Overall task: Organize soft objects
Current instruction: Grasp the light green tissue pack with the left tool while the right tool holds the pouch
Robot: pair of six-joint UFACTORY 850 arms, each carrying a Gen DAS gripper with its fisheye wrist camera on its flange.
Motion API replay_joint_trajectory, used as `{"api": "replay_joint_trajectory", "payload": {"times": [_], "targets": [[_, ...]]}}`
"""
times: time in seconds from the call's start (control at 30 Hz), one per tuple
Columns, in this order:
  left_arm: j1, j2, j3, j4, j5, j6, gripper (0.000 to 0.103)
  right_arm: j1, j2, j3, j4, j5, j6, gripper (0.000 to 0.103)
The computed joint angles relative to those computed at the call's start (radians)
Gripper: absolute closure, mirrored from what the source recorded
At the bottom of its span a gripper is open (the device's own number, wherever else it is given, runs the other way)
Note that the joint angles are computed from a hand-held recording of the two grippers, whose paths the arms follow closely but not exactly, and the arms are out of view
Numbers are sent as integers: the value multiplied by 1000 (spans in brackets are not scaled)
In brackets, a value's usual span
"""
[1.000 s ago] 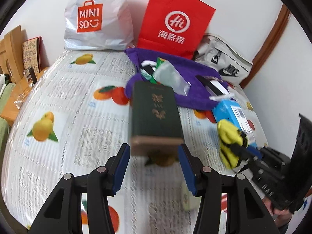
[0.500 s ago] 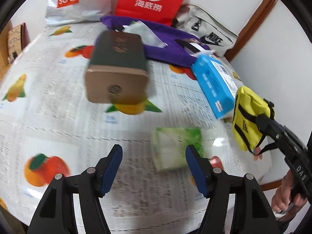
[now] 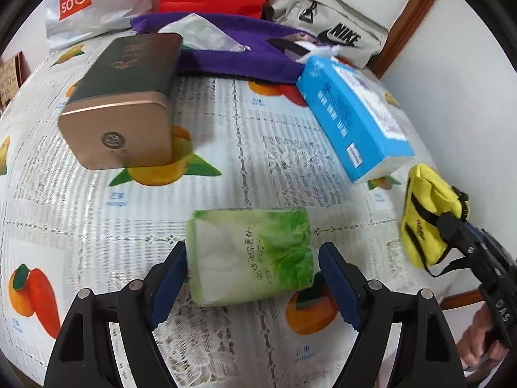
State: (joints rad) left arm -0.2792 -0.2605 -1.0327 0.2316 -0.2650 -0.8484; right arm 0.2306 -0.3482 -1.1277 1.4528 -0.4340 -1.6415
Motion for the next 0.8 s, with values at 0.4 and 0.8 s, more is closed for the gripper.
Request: {"api": "replay_joint_trajectory", "payload": {"times": [0.4,0.8], "targets": [[-48,8,26,514,-80,-458,31,-8,-40,-10,-23,-2,45,90],[18,125,119,563,-58,-586,33,3,-34,-4,-56,10,88,90]]}}
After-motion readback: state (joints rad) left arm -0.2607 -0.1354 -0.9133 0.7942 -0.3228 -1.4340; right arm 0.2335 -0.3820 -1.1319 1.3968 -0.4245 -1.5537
